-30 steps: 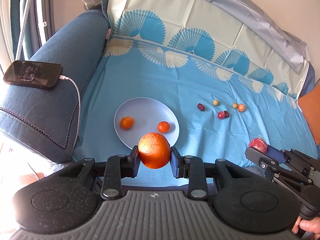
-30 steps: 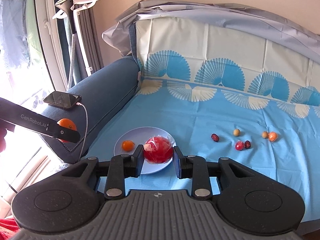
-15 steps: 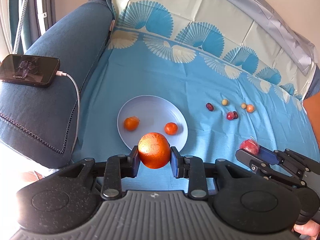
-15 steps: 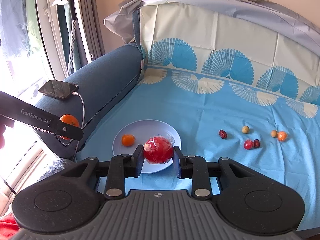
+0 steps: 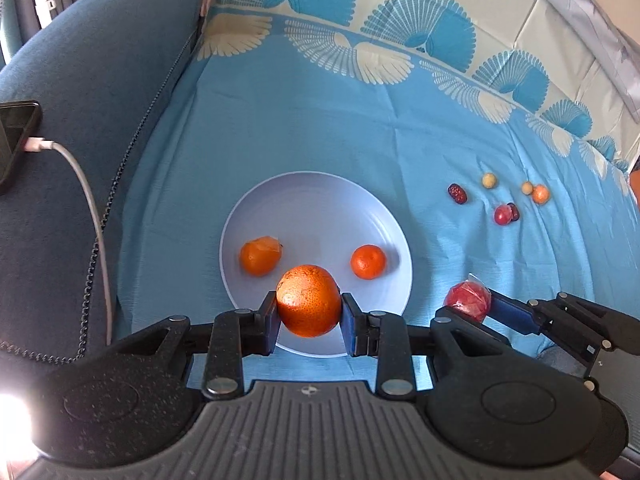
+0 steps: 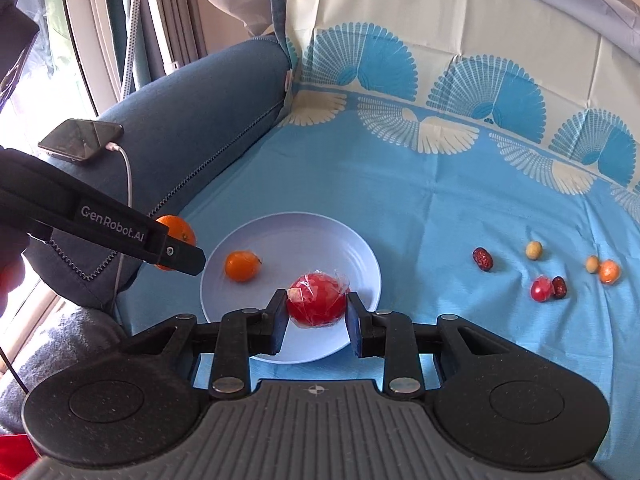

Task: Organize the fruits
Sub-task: 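Carry both fruits over the plate and release them onto it, then move both tools back toward the remaining fruits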

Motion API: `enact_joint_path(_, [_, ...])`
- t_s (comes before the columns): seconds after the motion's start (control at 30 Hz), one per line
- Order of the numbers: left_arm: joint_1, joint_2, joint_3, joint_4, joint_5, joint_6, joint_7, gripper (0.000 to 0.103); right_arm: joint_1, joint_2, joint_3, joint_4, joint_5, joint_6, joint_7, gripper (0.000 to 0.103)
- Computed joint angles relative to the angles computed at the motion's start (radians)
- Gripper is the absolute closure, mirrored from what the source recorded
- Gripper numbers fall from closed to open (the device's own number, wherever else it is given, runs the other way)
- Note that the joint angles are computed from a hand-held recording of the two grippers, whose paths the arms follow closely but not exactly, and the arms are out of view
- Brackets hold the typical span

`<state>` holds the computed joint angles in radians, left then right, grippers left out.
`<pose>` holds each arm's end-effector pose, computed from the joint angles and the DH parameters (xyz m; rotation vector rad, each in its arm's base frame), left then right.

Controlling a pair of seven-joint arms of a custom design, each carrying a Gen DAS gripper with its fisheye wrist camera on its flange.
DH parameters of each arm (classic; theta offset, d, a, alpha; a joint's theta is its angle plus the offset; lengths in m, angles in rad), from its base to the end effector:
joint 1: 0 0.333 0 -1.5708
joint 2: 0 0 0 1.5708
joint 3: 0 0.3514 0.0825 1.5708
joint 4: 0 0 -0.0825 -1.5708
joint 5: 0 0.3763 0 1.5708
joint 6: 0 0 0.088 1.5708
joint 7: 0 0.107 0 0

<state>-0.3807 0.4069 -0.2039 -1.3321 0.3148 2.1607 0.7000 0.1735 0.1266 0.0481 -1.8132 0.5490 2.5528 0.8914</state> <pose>0.6262 -0.3611 0.5854 -2.1977 1.7940 -0.5987 0.6260 0.1319 0.5737 -2.1133 1.2065 -0.3472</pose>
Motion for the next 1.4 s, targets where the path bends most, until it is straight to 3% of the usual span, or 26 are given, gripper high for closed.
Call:
enact_joint_path(0.4, [0.005, 0.167, 0.019, 0.142, -0.031, -0.070, 0.086, 0.069, 0.015, 0.170, 0.007, 0.128, -0.136, -0.071, 0.031, 0.071])
enact_joint_path(0.47, [0.020, 0.161, 0.012, 0.122, -0.047, -0.026, 0.102, 0.055, 0.018, 0.184, 0.008, 0.140, -0.151, -0.071, 0.034, 0.070])
enact_joint_path(0.5, [0.031, 0.152, 0.006, 0.106, -0.060, 0.002, 0.116, 0.027, 0.023, 0.188, 0.004, 0.145, -0.167, -0.065, 0.044, 0.070])
enact_joint_path(0.53, [0.028, 0.136, 0.015, 0.087, -0.052, 0.029, 0.098, 0.007, 0.023, 0.191, 0.004, 0.154, -0.176, -0.072, 0.046, 0.063])
enact_joint_path(0.57, [0.018, 0.111, 0.032, 0.056, -0.026, 0.064, 0.062, 0.003, 0.021, 0.187, 0.005, 0.156, -0.175, -0.070, 0.044, 0.057])
enact_joint_path(0.6, [0.012, 0.084, 0.042, 0.025, -0.004, 0.096, 0.032, 0.000, 0.017, 0.178, 0.007, 0.151, -0.170, -0.061, 0.041, 0.042])
enact_joint_path(0.63, [0.015, 0.060, 0.042, 0.004, 0.006, 0.111, 0.022, 0.000, 0.011, 0.164, 0.008, 0.147, -0.163, -0.057, 0.034, 0.027])
enact_joint_path(0.7, [0.014, 0.021, 0.040, -0.014, 0.021, 0.085, 0.011, 0.000, -0.004, 0.120, 0.014, 0.118, -0.135, -0.045, 0.001, 0.014])
enact_joint_path(0.8, [-0.013, -0.052, 0.042, -0.061, 0.085, 0.022, -0.052, 0.000, -0.023, 0.028, 0.013, 0.047, -0.078, -0.040, -0.057, 0.005])
enact_joint_path(0.97, [-0.053, -0.129, 0.016, -0.078, 0.169, -0.143, -0.141, 0.000, -0.015, -0.124, -0.013, -0.089, -0.035, 0.006, -0.037, 0.001])
enact_joint_path(1.07, [-0.061, -0.173, -0.002, -0.105, 0.188, -0.170, -0.229, 0.000, 0.000, -0.195, -0.021, -0.158, -0.002, 0.081, -0.022, 0.001])
enact_joint_path(1.23, [-0.084, -0.217, -0.032, -0.115, 0.246, -0.241, -0.324, 0.000, 0.040, -0.271, -0.056, -0.209, 0.174, 0.133, -0.178, 0.001])
enact_joint_path(1.4, [-0.090, -0.247, -0.058, -0.125, 0.250, -0.263, -0.333, 0.000, 0.047, -0.327, -0.074, -0.249, 0.218, 0.161, -0.192, 0.001])
